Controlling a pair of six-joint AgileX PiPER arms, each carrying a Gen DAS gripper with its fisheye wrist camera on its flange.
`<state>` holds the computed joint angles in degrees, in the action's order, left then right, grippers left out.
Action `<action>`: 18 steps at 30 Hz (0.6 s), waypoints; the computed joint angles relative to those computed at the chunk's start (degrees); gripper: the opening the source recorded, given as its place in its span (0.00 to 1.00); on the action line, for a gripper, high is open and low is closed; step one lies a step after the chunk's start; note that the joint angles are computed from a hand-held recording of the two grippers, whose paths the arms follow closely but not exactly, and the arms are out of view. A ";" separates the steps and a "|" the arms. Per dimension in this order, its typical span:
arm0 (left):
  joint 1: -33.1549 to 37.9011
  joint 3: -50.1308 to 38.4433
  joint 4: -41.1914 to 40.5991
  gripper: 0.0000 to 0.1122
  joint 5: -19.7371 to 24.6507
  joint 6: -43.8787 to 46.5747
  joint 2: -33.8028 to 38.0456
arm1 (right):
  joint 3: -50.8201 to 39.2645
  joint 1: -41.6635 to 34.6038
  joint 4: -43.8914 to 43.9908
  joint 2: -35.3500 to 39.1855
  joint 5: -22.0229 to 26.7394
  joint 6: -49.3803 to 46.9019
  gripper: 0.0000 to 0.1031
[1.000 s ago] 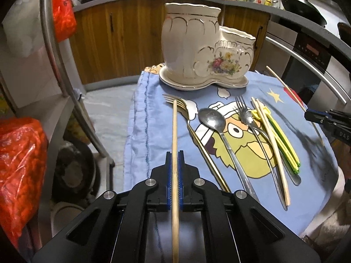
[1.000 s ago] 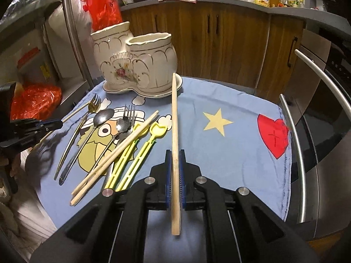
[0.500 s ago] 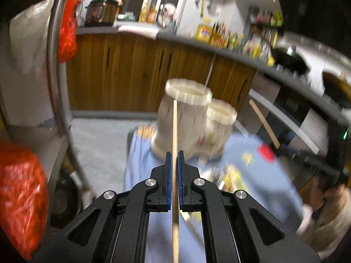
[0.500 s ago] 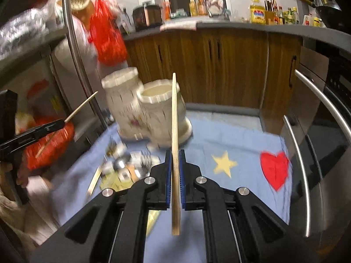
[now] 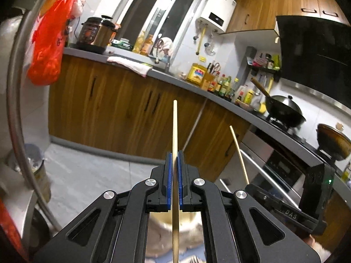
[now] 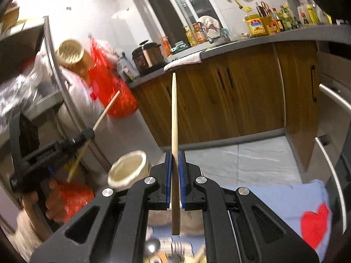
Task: Organize utensils
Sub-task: 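Lift the chopstick with the right tool and carry it over the ceramic holder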
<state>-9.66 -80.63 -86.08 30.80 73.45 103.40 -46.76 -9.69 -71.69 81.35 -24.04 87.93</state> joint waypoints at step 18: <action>-4.94 -6.76 -10.28 0.05 -6.83 13.51 11.01 | -5.89 5.77 31.60 14.21 -0.49 -29.01 0.06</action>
